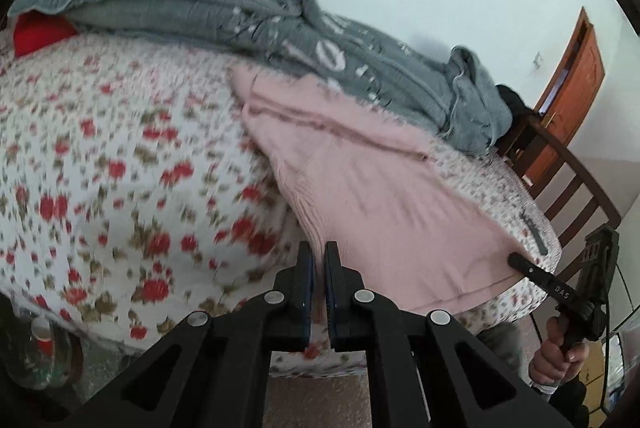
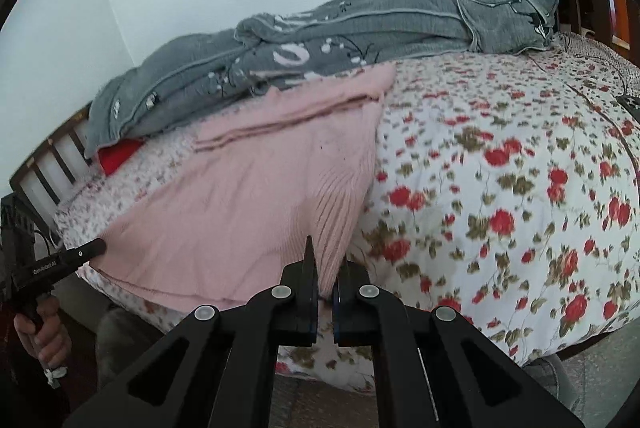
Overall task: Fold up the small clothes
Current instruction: 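Lift the held hem with both tools and carry it toward the collar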
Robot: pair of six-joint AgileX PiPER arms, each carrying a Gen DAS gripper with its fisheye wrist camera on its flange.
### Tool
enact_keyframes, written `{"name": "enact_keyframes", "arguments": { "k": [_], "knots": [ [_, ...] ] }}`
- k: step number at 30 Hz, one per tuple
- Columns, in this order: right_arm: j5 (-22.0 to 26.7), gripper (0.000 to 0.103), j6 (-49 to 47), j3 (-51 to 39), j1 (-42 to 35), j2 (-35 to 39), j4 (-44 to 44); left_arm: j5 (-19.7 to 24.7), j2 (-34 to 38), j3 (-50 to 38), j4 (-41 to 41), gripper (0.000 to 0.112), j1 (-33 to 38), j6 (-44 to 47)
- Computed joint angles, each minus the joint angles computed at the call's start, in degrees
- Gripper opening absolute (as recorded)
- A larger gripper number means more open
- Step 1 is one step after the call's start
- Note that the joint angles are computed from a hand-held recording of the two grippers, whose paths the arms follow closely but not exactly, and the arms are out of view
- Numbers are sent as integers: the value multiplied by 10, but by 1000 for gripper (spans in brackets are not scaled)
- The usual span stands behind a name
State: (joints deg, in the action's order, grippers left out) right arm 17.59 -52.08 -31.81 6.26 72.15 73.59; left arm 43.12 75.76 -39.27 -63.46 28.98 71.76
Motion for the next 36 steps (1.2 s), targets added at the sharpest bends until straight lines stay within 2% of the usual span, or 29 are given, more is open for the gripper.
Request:
{"name": "enact_keyframes", "arguments": {
  "k": [7,12,18,23,29,33,36],
  "knots": [
    [86,5,51,-75,-65,12,-23,34,5,-80,13,6,-10,-76],
    [123,5,111,-164,-88,51,-58,29,42,-150,1,6,-25,-118],
    [142,5,195,-311,-92,147,-107,10,138,-285,24,6,-62,-203],
    [150,5,252,-429,-85,232,-143,-23,224,-400,71,6,-105,-278],
    [158,5,318,-569,-77,350,-182,-43,337,-533,122,6,-135,-358],
    [171,5,380,-681,-71,444,-220,-34,428,-644,166,6,-145,-422],
    [186,5,426,-771,-66,519,-249,-19,508,-752,234,6,-158,-490]
  ]
}}
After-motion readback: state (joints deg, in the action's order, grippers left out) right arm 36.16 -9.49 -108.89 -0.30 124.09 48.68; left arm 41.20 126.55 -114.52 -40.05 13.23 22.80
